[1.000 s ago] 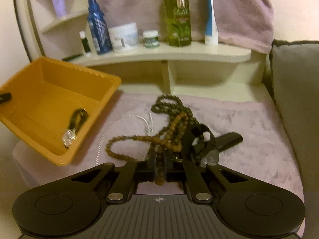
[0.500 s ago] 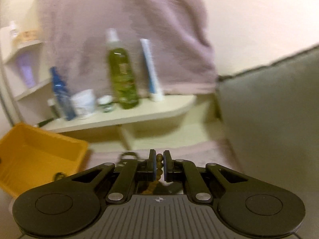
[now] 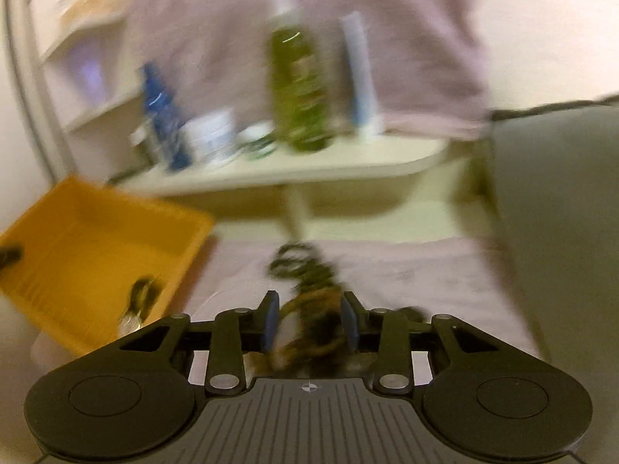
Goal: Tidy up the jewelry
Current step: 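Grasp a dark bead bracelet from the bead pile with the right tool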
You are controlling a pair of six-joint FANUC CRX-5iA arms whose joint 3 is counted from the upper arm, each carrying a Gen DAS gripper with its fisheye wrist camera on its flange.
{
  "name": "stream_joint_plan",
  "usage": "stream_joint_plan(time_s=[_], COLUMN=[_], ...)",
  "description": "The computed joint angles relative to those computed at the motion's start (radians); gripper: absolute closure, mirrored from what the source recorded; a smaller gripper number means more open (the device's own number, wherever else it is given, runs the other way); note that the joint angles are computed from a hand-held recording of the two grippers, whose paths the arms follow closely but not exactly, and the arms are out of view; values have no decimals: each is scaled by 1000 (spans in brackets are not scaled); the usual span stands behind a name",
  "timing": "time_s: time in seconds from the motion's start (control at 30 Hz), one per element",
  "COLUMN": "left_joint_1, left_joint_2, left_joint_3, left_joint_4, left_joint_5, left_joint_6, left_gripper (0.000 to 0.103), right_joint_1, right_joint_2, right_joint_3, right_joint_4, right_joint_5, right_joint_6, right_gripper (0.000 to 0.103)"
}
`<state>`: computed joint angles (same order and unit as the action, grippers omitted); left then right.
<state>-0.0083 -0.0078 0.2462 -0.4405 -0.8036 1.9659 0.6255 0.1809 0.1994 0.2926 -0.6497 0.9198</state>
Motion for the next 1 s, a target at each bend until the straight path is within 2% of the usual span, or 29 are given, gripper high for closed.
stream_joint_plan(time_s=[0.13, 0.27, 0.4, 0.5, 0.53, 0.57, 0.6, 1.0], left_joint_1=[4, 4, 5, 5, 4, 5, 5, -3], left_joint_2=[2, 2, 3, 3, 4, 3, 2, 3], left_joint_3=[0, -1, -1, -2, -2, -3, -5, -1], left_joint_4=[6, 7, 8, 8, 7, 8, 9, -6], left_joint_5=[1, 2, 3, 5, 5, 6, 8, 4], left_joint_6=[-2, -3, -2, -2, -2, -3, -4, 5], left_gripper=[91, 91, 91, 91, 91, 91, 91, 91], right_joint_1=[11, 12, 8, 7, 11, 18, 22, 8], right_joint_2=[69, 113, 143, 175, 173, 170, 166, 79], right_joint_3=[80, 108, 141, 207, 193, 179, 167, 108], right_joint_4=[-26, -1, 4, -41, -22, 4, 25, -35], right_joint_5=[-75, -95, -112, -186, -176, -168, -163, -109], right_joint_6=[57, 51, 68, 138, 132, 122, 117, 72], right_gripper=[68, 80, 85, 85, 86, 93, 95, 96])
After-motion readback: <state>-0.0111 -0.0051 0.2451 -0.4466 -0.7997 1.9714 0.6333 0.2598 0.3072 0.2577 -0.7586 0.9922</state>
